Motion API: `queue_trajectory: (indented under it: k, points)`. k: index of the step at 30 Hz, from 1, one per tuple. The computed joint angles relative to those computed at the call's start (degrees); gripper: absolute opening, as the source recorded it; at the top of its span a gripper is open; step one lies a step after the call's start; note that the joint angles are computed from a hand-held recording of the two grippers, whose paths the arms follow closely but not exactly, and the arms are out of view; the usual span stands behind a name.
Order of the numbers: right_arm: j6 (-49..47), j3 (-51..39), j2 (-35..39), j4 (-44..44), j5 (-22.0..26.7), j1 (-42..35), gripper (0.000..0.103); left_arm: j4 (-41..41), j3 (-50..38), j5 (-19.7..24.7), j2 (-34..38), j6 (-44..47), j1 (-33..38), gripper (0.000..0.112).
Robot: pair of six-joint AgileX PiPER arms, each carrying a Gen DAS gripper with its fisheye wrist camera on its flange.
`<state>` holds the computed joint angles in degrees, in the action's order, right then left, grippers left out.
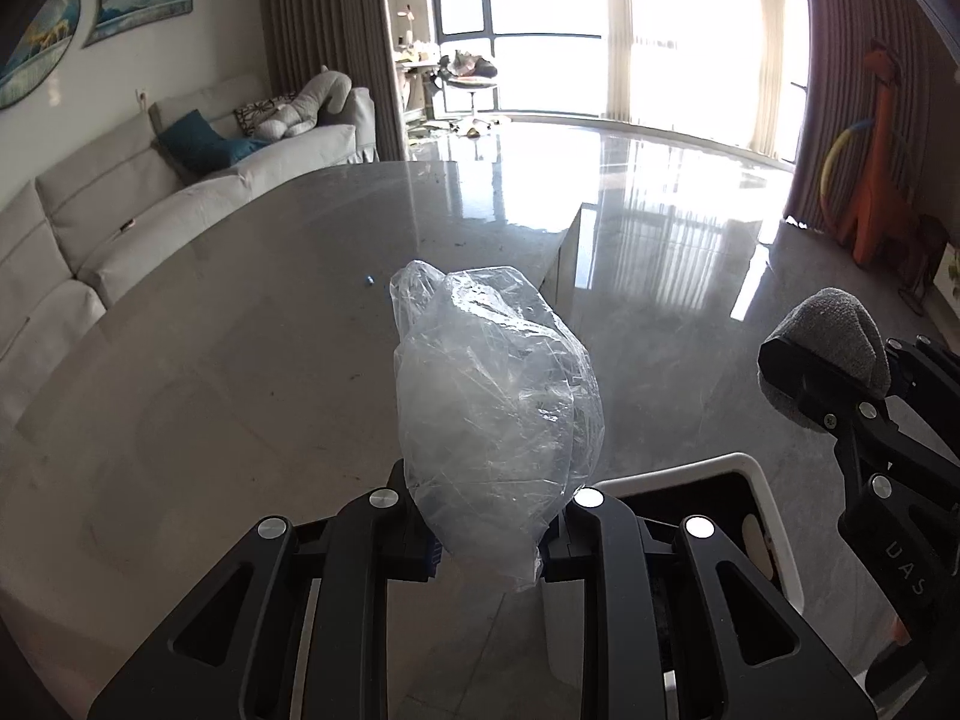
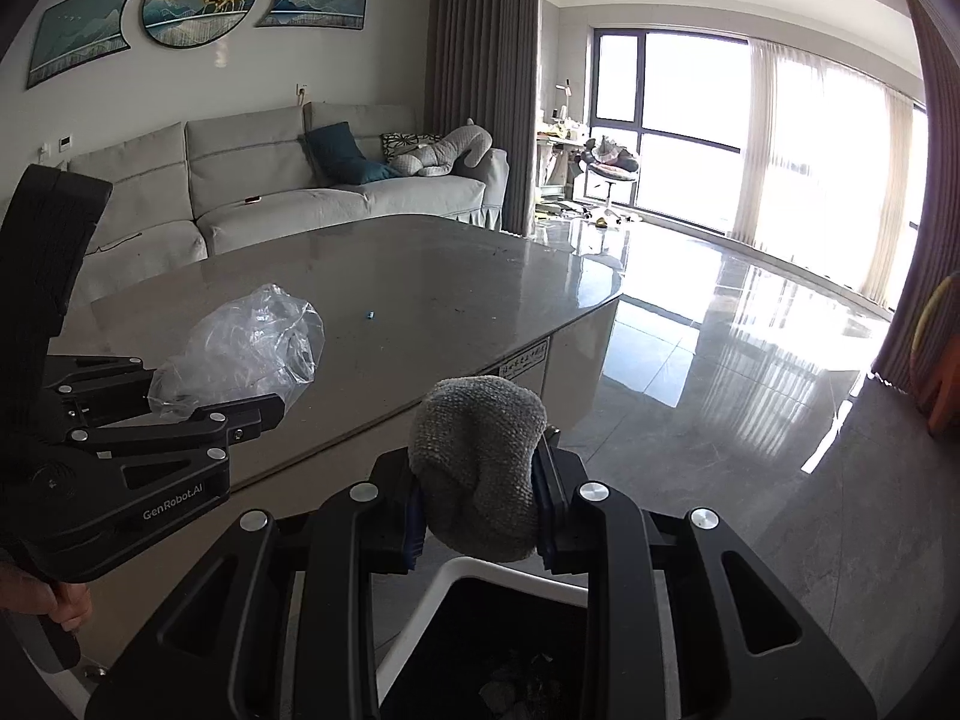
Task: Collect trash
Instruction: 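Carry the clear bag and grey stone with both grippers over the bin, then open the left gripper to drop the clear bag into the bin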
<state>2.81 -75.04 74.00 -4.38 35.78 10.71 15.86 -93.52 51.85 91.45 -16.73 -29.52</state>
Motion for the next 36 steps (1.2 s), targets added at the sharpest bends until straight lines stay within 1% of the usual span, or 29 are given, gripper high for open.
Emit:
queue_trajectory:
  k: [2,4,7,9,11,16,18,20,26,31,36]
  points:
    - [-1.27,2.14,-1.53,1.04,0.48,-1.36,0.029,-1.53,1.41,-0.69,-0.21,-0.37,-1.54,0.021]
    - [-0.39,4.02,-2.34,-1.0,0.58,-1.69,0.029,-2.75,3.08,-2.34,-0.22,-0.22,-3.42,0.021]
    - [-0.07,6.45,-3.32,-1.68,0.18,-3.53,0.029,0.26,5.44,-4.28,0.26,-1.62,-7.51,0.021]
    - [-0.56,8.07,-3.88,-1.36,-0.8,-5.33,0.029,0.12,5.91,-4.62,1.03,-0.71,-8.68,0.021]
    - [-1.3,9.77,-4.5,-0.66,-1.31,-7.35,0.029,-2.05,4.97,-4.13,2.28,1.13,-8.89,0.021]
    - [-4.28,13.13,-5.7,2.21,-2.79,-11.34,0.029,-3.44,4.39,-3.77,4.6,2.41,-10.4,0.021]
    - [-4.44,13.98,-6.0,2.18,-3.18,-12.08,0.03,-3.49,3.16,-3.05,6.03,3.11,-11.02,0.021]
    - [-4.73,14.62,-5.95,2.39,-3.54,-12.65,0.03,-2.24,4.58,-3.66,6.23,1.59,-12.78,0.021]
    - [-7.46,15.15,-5.81,4.59,-3.34,-14.59,0.03,-4.93,1.48,-2.17,9.96,4.02,-12.96,0.021]
    - [-9.83,15.6,-5.42,6.57,-3.18,-16.0,0.03,-5.0,-0.96,-1.57,12.73,4.33,-13.83,0.021]
    - [-13.28,16.78,-5.72,9.09,-2.55,-18.23,0.03,-5.81,-4.76,0.52,16.45,5.38,-14.01,0.022]
